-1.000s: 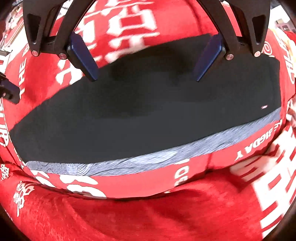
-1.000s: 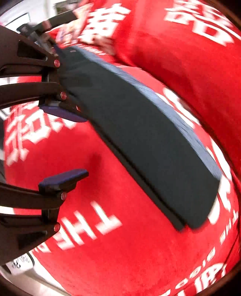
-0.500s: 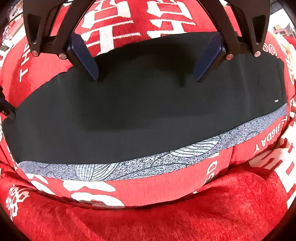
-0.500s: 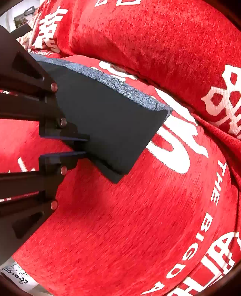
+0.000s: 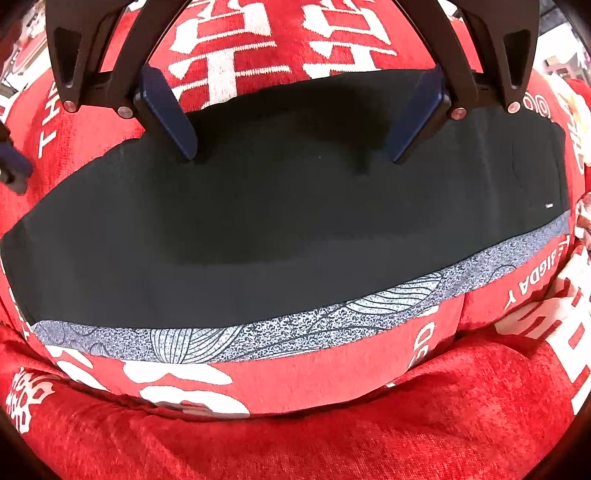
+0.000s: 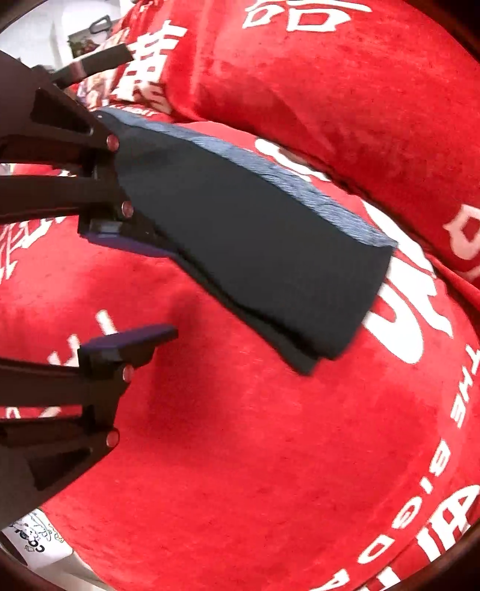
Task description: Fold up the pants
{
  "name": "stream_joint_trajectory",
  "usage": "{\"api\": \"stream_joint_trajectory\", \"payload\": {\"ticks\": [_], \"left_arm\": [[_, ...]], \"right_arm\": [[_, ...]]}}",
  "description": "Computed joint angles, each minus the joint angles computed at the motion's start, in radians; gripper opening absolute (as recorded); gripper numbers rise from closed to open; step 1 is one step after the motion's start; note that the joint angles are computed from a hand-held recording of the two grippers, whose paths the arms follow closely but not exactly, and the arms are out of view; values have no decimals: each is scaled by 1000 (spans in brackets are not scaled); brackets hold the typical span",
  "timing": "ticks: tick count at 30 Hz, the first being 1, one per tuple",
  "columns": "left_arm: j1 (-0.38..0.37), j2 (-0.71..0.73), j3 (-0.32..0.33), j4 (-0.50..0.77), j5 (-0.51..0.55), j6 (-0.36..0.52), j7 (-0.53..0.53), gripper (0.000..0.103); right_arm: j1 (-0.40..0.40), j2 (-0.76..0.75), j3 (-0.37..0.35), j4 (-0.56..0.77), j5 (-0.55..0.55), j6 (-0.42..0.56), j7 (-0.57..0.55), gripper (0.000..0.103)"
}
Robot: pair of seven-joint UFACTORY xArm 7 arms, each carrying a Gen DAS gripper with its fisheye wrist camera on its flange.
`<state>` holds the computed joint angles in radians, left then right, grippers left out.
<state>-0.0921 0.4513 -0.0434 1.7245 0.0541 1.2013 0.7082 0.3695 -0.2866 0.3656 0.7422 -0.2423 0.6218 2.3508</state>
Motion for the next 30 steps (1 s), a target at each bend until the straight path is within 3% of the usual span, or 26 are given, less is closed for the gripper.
{"api": "stream_joint_trajectory", "payload": {"ticks": [6, 12, 21, 27, 30], "left_arm": [[0, 12, 0, 7, -1, -7, -3, 103], [4, 42, 0, 57, -13, 56, -8, 103], [-5, 15, -3, 16, 1, 8, -4, 103], [-8, 15, -25, 65, -69, 41, -19, 103], [-14, 15, -37, 67, -105, 6, -25, 103]], "right_arm": [[6, 41, 3, 14, -20, -50, 14, 42], [6, 41, 0, 24, -64, -48, 18, 44], [-17, 22, 8, -15, -105, -102, 55, 45], [-66, -17, 48, -57, -189, -134, 143, 46], [-96, -36, 70, -79, -234, -142, 192, 47]]}}
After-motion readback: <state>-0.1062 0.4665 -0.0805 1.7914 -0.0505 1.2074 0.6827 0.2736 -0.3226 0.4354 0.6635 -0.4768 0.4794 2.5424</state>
